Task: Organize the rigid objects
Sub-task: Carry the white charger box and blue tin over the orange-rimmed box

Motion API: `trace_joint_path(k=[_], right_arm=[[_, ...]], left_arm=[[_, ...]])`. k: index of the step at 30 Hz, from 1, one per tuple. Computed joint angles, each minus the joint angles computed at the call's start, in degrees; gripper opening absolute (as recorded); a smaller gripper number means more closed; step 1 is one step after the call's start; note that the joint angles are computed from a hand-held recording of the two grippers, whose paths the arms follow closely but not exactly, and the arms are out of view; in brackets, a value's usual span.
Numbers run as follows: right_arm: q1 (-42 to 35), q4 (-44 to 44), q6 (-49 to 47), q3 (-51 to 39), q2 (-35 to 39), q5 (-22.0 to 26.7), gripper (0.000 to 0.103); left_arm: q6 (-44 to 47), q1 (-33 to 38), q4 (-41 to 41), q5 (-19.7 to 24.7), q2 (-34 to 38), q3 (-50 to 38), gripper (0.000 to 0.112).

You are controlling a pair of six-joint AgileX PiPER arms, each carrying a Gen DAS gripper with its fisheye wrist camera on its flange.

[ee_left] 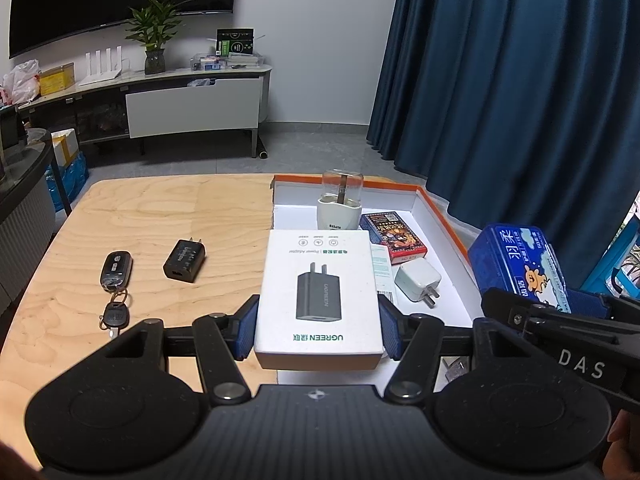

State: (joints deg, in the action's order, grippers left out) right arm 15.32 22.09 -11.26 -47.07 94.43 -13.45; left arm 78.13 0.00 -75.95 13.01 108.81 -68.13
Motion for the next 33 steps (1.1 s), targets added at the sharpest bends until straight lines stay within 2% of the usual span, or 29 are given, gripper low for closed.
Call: trace_joint_path(k=[33], right_arm=[[0.79,1.92,-1.88,-0.48,0.55,0.81,0.074]], left_arm=[[0.96,0.11,-0.31,0.82,1.44,-0.73,0.060]])
